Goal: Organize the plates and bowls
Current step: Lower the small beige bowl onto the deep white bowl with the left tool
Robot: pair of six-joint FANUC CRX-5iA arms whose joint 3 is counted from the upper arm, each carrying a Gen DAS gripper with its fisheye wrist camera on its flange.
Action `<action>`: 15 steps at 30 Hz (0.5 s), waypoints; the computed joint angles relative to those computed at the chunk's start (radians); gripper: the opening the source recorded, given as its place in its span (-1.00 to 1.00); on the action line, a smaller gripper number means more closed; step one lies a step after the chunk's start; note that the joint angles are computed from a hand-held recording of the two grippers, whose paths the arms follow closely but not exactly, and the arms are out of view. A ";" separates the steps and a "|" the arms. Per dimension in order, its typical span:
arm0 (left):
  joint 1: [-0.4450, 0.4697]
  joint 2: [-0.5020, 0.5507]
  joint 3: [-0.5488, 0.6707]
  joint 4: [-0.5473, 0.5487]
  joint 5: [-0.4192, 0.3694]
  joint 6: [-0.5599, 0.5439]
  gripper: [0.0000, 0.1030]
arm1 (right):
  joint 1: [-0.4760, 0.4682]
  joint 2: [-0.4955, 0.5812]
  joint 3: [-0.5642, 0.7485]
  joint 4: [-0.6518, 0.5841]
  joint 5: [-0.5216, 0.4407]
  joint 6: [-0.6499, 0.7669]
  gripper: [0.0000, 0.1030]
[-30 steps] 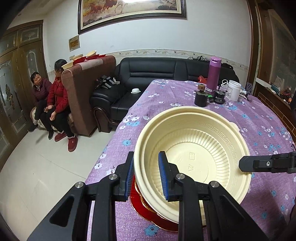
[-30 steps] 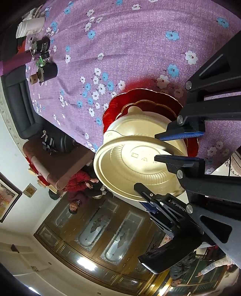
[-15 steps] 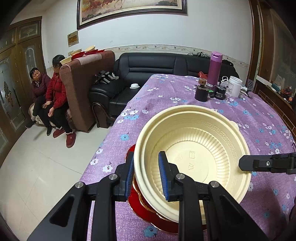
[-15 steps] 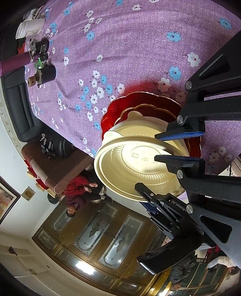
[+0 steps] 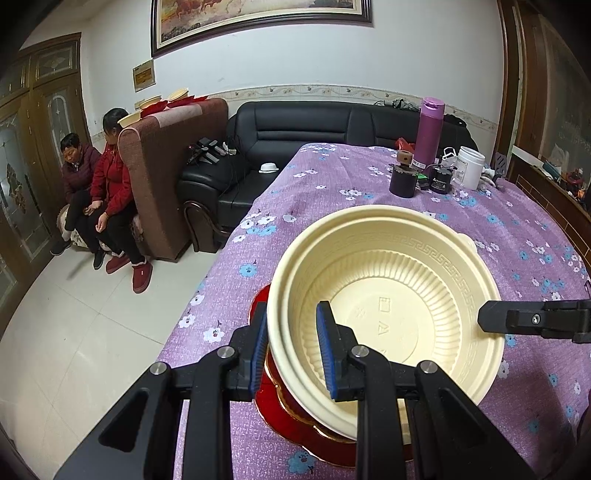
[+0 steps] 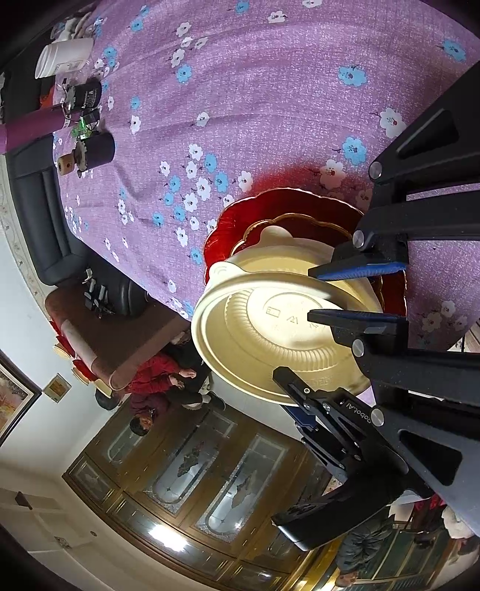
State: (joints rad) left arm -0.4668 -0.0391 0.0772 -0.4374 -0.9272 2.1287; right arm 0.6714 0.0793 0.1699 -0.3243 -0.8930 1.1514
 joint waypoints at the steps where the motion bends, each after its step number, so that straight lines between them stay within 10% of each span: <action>1: 0.002 0.001 -0.001 0.004 0.002 -0.002 -0.54 | 0.002 0.001 0.000 0.005 0.001 -0.002 -0.65; 15: 0.005 0.004 -0.001 0.006 0.005 -0.005 -0.54 | 0.034 -0.006 -0.017 0.071 0.020 -0.039 -0.64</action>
